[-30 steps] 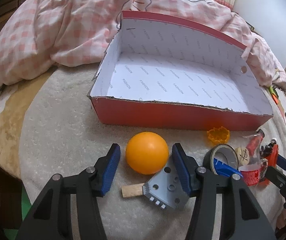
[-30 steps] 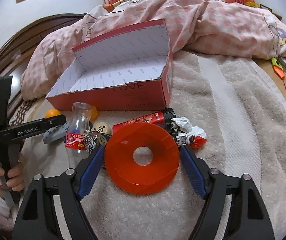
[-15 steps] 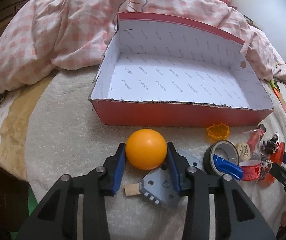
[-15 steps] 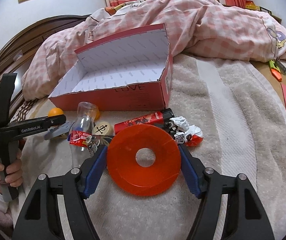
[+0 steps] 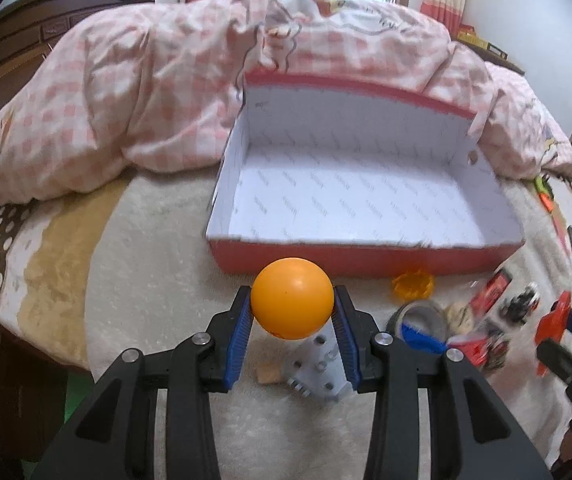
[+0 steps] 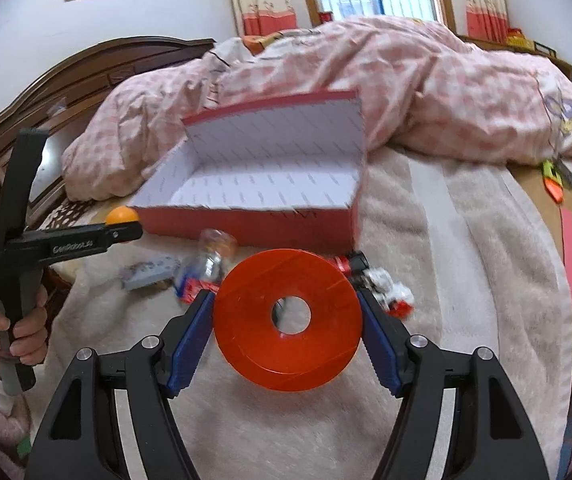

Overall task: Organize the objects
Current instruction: 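Drop the orange ball into the box with the left gripper while the right gripper places the ring inside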

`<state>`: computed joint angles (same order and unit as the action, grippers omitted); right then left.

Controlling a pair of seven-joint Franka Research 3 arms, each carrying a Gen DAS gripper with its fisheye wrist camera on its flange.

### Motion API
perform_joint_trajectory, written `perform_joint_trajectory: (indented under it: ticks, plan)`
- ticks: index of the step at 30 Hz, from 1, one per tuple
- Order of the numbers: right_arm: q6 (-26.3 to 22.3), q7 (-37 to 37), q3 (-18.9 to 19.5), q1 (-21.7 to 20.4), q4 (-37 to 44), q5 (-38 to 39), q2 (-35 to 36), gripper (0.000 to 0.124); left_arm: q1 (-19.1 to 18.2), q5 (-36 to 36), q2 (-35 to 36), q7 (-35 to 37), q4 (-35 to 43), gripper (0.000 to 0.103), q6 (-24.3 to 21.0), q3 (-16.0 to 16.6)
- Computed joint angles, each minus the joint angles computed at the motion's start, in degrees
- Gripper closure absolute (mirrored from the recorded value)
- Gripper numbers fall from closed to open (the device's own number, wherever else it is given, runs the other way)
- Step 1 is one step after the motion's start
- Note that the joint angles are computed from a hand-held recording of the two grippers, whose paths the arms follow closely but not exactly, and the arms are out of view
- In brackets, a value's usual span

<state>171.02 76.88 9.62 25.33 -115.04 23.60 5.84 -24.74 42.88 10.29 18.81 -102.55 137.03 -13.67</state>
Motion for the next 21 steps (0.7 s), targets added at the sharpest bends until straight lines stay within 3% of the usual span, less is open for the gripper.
perform_joint_trajectory:
  ticks: [8,13,21]
  plan:
    - [-2.12,-1.14,-0.04,0.48,7.47,-2.21,3.11,0.052,-1.13,3.52,2.58,2.12,6.59,0.064,-1.34,0.64]
    - [-4.38,5.22,-3.24,3.05,14.18,-11.45,7.25,0.052,-1.35,2.98,5.57,4.66,11.25,0.064,-2.56,1.66]
    - [-11.85,11.85,-6.07,4.96,29.12,-18.91,17.43,0.052,-1.34,-2.21,13.51,12.0,21.1,0.064,-3.46,3.31]
